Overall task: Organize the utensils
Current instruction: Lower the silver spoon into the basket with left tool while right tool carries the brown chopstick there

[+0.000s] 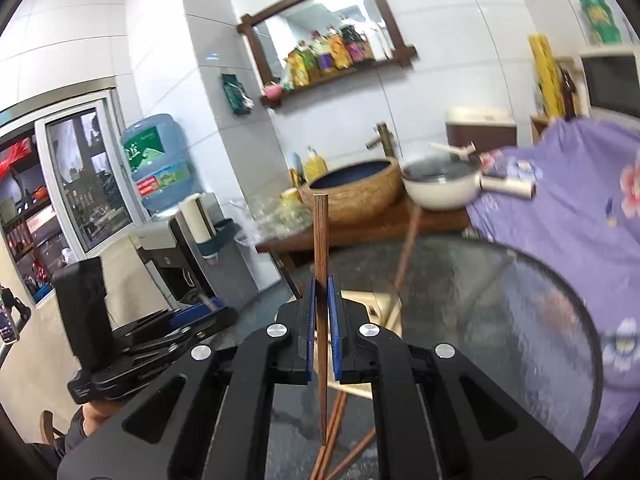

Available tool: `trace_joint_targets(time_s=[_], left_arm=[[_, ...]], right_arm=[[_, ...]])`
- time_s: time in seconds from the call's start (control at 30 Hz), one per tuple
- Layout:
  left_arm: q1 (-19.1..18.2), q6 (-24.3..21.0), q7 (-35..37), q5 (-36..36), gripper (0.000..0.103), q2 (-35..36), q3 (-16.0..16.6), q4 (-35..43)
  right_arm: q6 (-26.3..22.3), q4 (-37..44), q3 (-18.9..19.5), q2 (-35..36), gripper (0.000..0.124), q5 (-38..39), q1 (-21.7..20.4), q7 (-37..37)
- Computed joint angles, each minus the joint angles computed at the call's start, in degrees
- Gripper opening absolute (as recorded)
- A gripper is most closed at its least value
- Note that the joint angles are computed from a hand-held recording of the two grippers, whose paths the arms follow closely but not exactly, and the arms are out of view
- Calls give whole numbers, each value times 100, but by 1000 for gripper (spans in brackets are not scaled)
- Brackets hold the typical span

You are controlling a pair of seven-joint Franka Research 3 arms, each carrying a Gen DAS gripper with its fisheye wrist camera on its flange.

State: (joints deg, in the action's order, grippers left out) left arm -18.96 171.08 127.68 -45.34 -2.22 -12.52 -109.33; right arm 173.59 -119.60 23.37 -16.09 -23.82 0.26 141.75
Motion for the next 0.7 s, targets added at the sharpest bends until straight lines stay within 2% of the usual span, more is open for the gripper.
trace_joint_targets(time_s=[0.1, 0.27, 0.33, 0.43, 0.57, 0.7], left_arm=[[71, 165, -507, 460, 36, 243, -54, 419], [150, 435, -2386, 2283, 36, 841, -21, 1198], [-28, 515, -3225, 3142, 36, 1076, 227, 1480], [-511, 632, -4411, 4457, 36, 1362, 845, 1787], [-784, 663, -5254, 5422, 36, 1529, 1200, 1805], [-981, 773, -5967, 6224, 36, 1577, 1484, 1656]], right_arm=[[-214, 507, 182, 156, 7, -383, -210, 100], [-647, 1464, 317, 625, 7, -1450, -390, 676], [-810, 1859, 337, 888, 7, -1889, -398, 929], [-1028, 2284, 295, 1211, 7, -2598, -335, 1431], [-1239, 2405, 73, 1516, 7, -3159, -113, 1897], [-1211, 2199, -214, 1631, 7, -3470, 137, 2291]])
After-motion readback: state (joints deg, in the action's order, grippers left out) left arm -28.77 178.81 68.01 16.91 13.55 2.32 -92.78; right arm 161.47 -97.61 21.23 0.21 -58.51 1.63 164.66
